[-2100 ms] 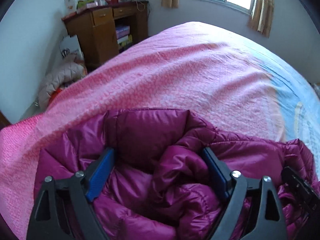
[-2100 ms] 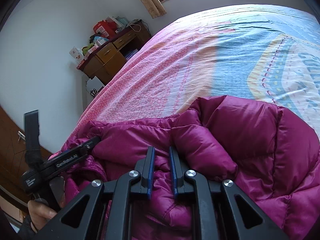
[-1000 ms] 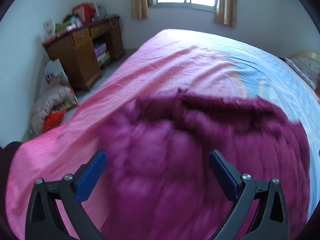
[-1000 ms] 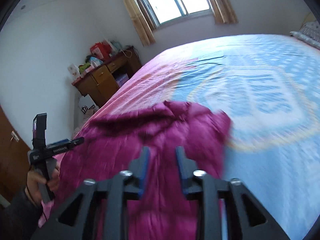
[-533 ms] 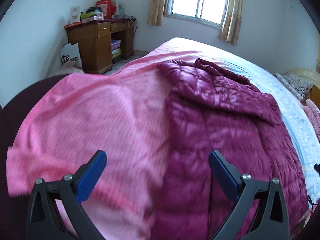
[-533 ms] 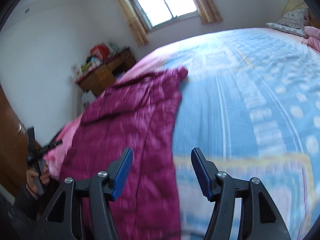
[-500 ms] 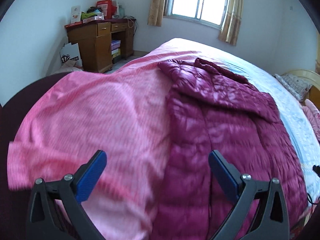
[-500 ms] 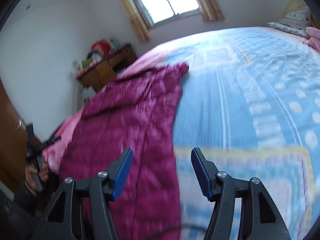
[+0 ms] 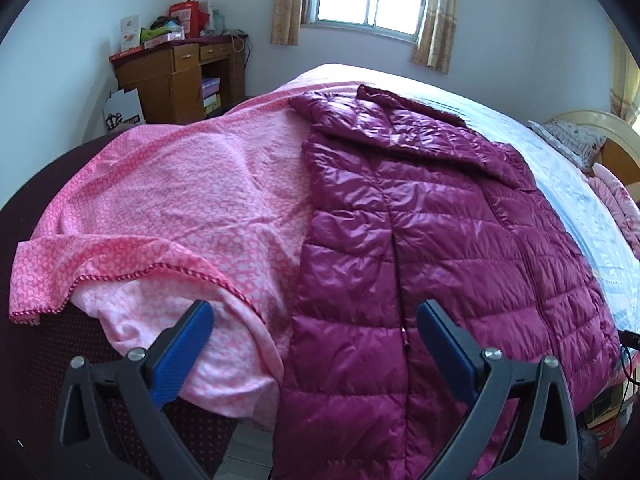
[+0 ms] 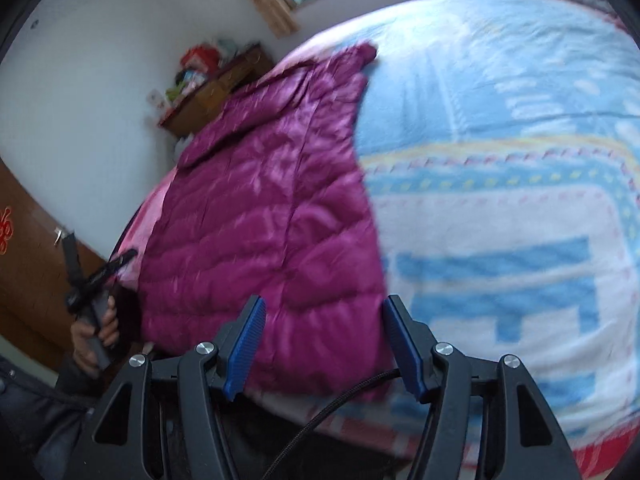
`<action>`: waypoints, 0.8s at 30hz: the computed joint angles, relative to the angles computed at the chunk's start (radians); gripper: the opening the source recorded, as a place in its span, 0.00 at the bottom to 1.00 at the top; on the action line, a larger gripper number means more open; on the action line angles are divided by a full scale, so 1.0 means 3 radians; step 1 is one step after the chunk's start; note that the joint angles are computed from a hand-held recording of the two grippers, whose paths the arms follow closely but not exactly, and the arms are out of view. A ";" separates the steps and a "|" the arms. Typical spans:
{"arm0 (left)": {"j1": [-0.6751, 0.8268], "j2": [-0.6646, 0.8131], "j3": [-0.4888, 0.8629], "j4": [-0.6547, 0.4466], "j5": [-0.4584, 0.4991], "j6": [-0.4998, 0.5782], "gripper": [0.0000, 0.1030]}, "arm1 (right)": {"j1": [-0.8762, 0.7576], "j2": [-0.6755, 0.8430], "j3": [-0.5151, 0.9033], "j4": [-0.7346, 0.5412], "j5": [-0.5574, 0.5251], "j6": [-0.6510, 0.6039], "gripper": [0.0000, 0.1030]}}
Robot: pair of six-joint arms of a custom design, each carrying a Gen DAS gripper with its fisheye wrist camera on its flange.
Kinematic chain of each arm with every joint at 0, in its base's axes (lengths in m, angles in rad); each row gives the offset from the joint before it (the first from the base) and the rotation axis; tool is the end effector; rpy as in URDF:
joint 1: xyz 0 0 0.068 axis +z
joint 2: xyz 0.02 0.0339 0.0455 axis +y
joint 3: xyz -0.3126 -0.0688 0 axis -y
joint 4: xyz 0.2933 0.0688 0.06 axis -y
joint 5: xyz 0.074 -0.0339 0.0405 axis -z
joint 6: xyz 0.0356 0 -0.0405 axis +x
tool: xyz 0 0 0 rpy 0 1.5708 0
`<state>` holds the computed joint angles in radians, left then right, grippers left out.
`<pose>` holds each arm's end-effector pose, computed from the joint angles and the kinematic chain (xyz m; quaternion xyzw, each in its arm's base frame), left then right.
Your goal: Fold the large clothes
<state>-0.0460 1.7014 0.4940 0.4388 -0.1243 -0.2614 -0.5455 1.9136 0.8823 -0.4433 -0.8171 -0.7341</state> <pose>0.2995 -0.0094 0.0946 -0.1229 0.9109 -0.0032 0.3938 0.3013 -0.1525 0.0892 -0.1053 0.9108 0.2920 0.2723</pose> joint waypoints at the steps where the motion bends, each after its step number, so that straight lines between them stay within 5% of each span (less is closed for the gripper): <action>1: -0.0011 -0.0032 -0.0033 0.0025 -0.0020 0.0019 1.00 | -0.0014 -0.0004 0.0034 -0.0217 0.0035 -0.0192 0.60; 5: -0.0010 -0.0111 -0.0129 0.0100 -0.0022 0.0058 1.00 | -0.0112 0.0060 0.0201 -0.0813 -0.0145 -0.0614 0.60; 10: 0.0038 -0.0180 -0.0149 0.0070 0.0004 0.0036 1.00 | 0.0024 0.0292 0.0357 -0.0571 -0.0093 -0.0159 0.60; 14: 0.0076 -0.0234 -0.0156 0.0074 0.0005 0.0059 1.00 | 0.0091 0.0386 0.0423 -0.0702 -0.0175 -0.0342 0.60; 15: 0.0094 -0.0240 -0.0146 0.0060 0.0019 0.0057 1.00 | 0.0108 0.0377 0.0421 -0.0695 -0.0145 -0.0356 0.57; 17: 0.0135 -0.0257 -0.0120 0.0027 0.0036 0.0062 1.00 | 0.0160 0.0380 0.0463 -0.0824 -0.0072 -0.0405 0.24; 24: 0.0391 -0.0485 -0.0014 -0.0064 0.0072 0.0156 1.00 | 0.0293 0.0417 0.1044 -0.2131 -0.0847 -0.1031 0.21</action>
